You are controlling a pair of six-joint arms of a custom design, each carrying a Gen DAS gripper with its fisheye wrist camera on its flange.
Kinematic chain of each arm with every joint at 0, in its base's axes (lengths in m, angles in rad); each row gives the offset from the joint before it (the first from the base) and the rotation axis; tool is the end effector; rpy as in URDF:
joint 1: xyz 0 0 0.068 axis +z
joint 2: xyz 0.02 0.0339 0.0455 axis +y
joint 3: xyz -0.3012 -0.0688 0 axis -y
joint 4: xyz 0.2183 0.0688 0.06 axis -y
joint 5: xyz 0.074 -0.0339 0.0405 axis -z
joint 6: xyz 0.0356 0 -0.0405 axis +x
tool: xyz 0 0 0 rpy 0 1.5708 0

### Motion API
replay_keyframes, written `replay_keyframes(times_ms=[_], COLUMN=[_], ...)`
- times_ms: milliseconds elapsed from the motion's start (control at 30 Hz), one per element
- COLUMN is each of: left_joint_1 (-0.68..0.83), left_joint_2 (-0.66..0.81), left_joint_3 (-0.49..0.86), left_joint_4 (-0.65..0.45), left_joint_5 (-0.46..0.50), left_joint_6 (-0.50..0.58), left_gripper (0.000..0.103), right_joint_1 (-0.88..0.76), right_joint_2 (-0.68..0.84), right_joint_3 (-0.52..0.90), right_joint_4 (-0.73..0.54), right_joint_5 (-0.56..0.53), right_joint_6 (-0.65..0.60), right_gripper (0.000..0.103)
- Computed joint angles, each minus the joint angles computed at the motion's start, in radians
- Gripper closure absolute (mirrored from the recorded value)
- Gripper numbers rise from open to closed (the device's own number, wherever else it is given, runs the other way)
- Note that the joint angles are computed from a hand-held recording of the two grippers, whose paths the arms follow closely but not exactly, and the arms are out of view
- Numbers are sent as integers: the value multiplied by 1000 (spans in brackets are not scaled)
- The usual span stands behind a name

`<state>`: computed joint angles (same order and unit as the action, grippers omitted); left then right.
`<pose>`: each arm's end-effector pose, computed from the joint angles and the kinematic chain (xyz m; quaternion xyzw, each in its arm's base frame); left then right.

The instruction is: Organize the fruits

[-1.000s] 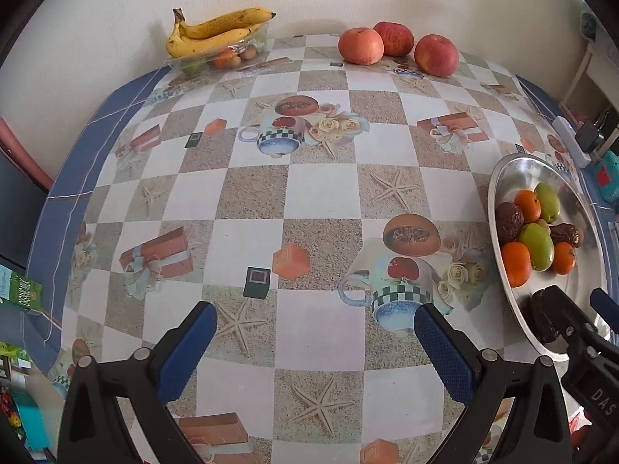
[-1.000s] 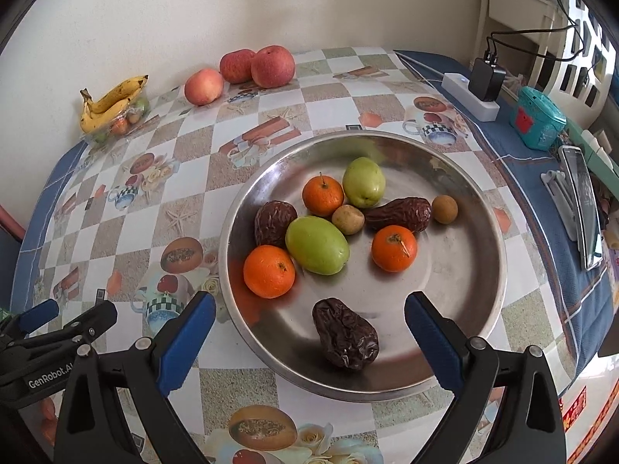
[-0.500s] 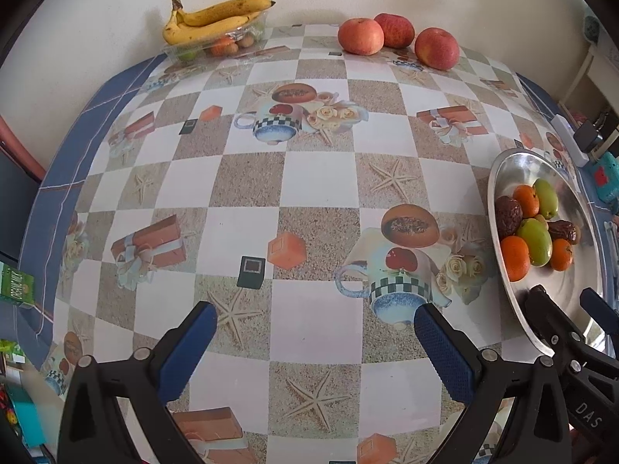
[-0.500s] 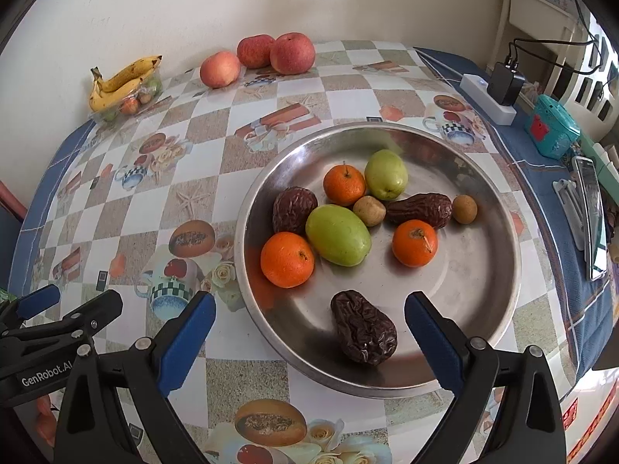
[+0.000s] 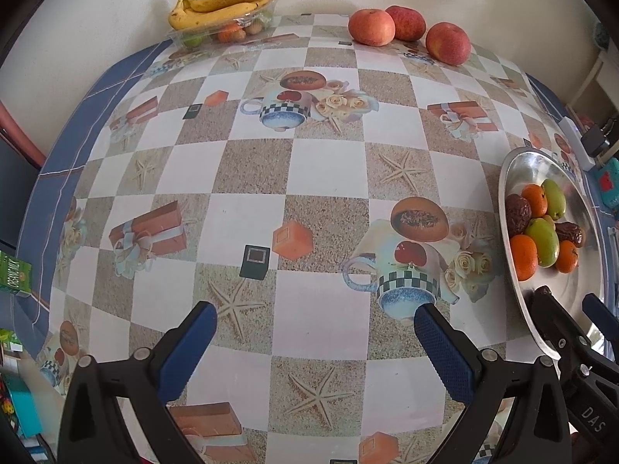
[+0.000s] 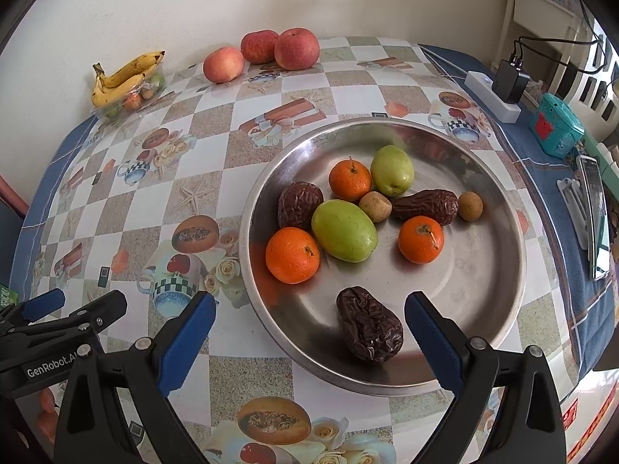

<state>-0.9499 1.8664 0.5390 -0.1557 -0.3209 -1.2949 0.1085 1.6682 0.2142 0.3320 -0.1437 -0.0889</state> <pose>0.1418 -0.1789 0.0969 -0.1762 0.9704 0.0302 0.1626 0.1801 0.0247 0.1050 -0.1117 0.9661 0.0722 0.2212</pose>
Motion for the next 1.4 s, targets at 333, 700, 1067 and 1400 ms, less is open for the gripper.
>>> replay_keyframes(times_ms=[333,700,1067,1400], left_joint_1=[6,13,24,21], left_joint_2=[-1,-10,-10,-4], left_joint_3=[-10,-19,-35,-35], left_joint_4=[18,21,40,39], left_joint_5=[11,14,27,27], left_joint_6=[-8,-12,-29,-31], left_gripper=[0,0,0,0], right_joint_1=[1,6,-19,-53], right_joint_2=[1,2,-6,-6], right_joint_3=[-1,-3,7,18], right_joint_4=[1,2,-16,-29], right_joint_5=[-2,0,-1,-2], right_joint_6=[1,8,3,-4], right_gripper=[5,5,5,5])
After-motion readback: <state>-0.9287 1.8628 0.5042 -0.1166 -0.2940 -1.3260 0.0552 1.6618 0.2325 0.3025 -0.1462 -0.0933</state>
